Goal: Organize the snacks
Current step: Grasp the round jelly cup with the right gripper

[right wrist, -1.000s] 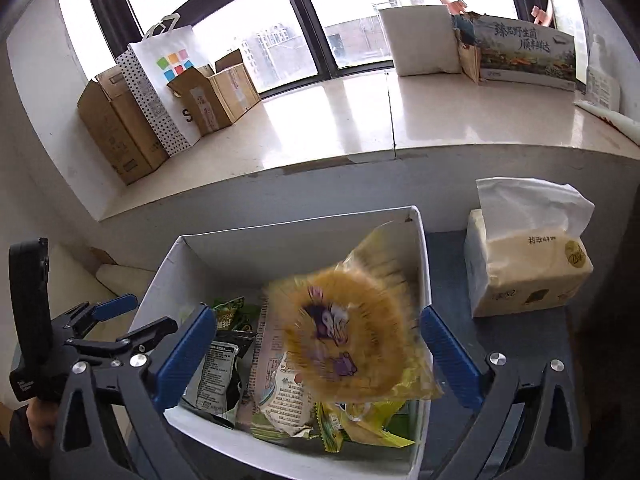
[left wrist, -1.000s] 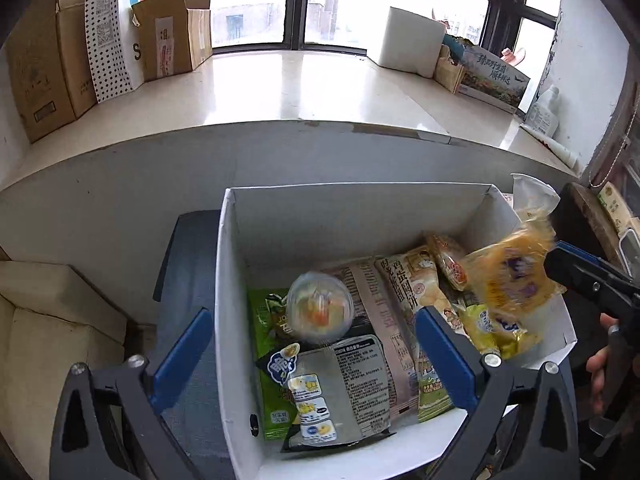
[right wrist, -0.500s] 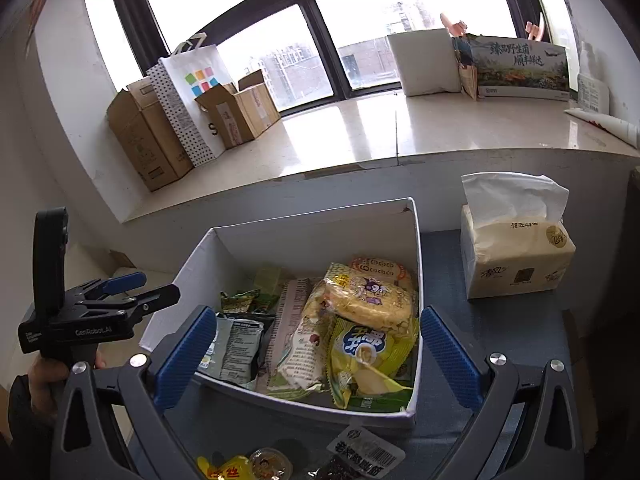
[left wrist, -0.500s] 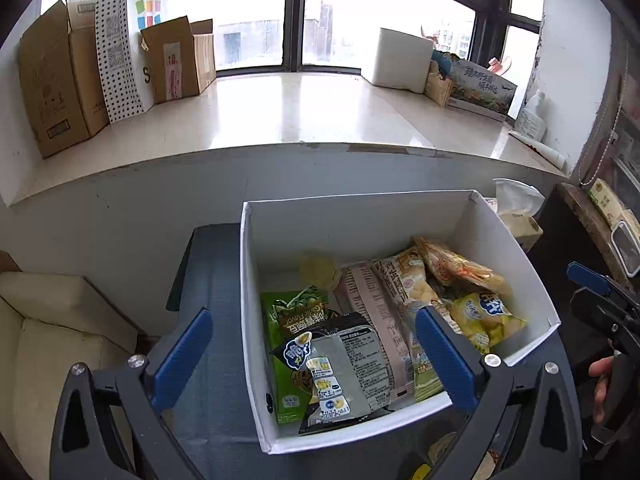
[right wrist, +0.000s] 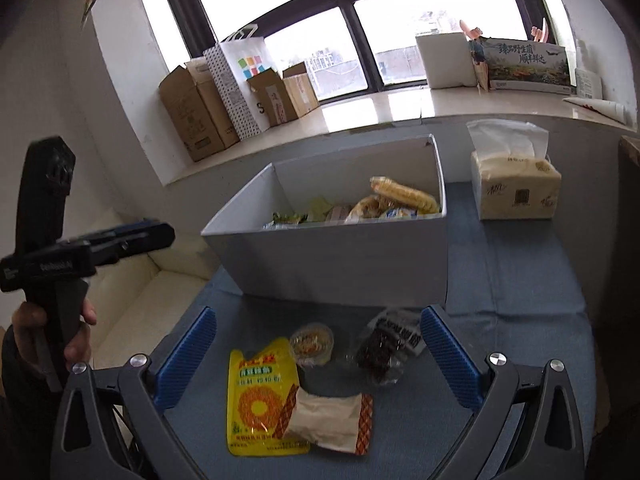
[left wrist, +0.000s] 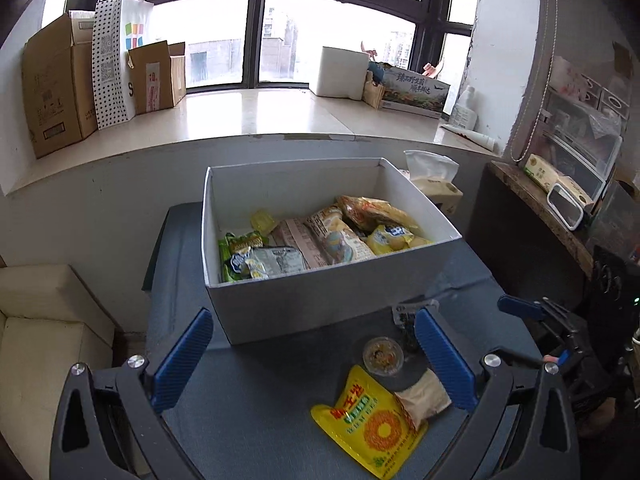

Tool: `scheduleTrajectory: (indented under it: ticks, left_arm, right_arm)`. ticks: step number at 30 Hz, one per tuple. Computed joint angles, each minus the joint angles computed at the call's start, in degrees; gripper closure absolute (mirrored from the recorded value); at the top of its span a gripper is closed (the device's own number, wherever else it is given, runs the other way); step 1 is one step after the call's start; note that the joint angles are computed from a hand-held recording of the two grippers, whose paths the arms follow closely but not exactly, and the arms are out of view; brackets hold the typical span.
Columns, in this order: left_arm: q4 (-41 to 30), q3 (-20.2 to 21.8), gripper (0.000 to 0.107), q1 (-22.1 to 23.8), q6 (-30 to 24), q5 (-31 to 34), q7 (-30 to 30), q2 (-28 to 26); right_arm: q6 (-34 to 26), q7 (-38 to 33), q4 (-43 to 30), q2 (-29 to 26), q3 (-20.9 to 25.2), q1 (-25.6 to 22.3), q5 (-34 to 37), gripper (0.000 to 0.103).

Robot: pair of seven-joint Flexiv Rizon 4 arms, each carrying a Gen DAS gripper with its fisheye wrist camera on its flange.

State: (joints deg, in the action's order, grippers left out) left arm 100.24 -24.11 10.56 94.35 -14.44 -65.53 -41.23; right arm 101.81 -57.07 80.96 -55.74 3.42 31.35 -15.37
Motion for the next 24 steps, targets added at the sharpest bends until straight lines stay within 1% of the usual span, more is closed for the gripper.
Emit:
scheduleTrajectory:
  ticks: [2, 3, 5, 7, 9, 10, 11, 15, 17, 19, 22, 23, 24]
  left_arm:
    - [3.8, -2.2, 0.004, 2.0, 2.4, 0.4, -0.7, 0.8]
    - [5.5, -4.0, 0.004, 3.7, 3.2, 1.0, -1.0, 0.9]
    - [8.3, -6.2, 0.004, 5.9, 4.6, 2.3, -2.3, 0.8]
    - [10.2, -7.9, 0.004, 8.0, 4.9, 3.9, -3.5, 0.5]
    - [11.5, -8.8, 0.004, 9.3, 5.2, 5.3, -4.7, -0.1]
    - [12.0, -9.2, 0.004, 9.9, 5.0, 5.9, -5.1, -0.3]
    - [12.3, -9.0, 0.004, 10.1, 4.9, 6.3, -5.7, -0.5]
    - [13.5, -9.5, 0.004, 11.6, 4.9, 7.2, -7.9, -1.3]
    - [14.0, -9.4, 0.004, 12.0, 4.7, 7.8, -8.5, -1.3]
    - [14.2, -8.3, 0.004, 11.5, 4.7, 8.0, -9.2, -1.1]
    - [14.3, -7.1, 0.004, 11.1, 4.2, 8.2, -9.8, -0.8]
    - [14.3, -6.0, 0.004, 10.2, 4.2, 8.0, -10.1, -0.4]
    - [14.4, -5.3, 0.004, 9.7, 4.6, 8.1, -10.2, -0.2]
  right_arm:
    - [-1.8, -0.4, 1.0, -0.3, -2.2, 2.1, -0.3, 0.0]
    - [-2.7, -0.8, 0.9, -0.7, -2.1, 2.3, -0.9, 0.0]
    - [-3.1, -1.2, 0.3, -1.9, -3.1, 3.4, -1.2, 0.0]
    - [-5.2, -1.7, -2.0, -3.4, -1.5, 2.8, -2.1, 0.0]
    - [-8.4, -3.0, -5.1, -5.1, 0.7, 1.5, -3.7, 0.0]
    - [-9.5, -3.3, -6.7, -5.9, 0.6, 1.7, -4.0, 0.0]
    - [-10.6, -3.6, -8.5, -6.9, 0.7, 1.7, -4.4, 0.0]
    - [-17.3, -6.3, -16.6, -10.8, 3.7, 0.5, -5.0, 0.0]
    - [-21.3, -8.7, -20.4, -12.5, 6.0, -0.2, -4.5, 0.0]
    - [-22.5, -8.9, -22.6, -13.6, 4.3, 0.9, -4.0, 0.0]
    - [-27.2, -13.4, -27.3, -15.9, 7.9, 0.0, -2.6, 0.0]
    - [-27.8, -14.6, -28.4, -16.5, 8.6, -0.1, -1.9, 0.002]
    - [-28.1, -15.0, -29.0, -16.8, 7.7, 0.4, -1.1, 0.018]
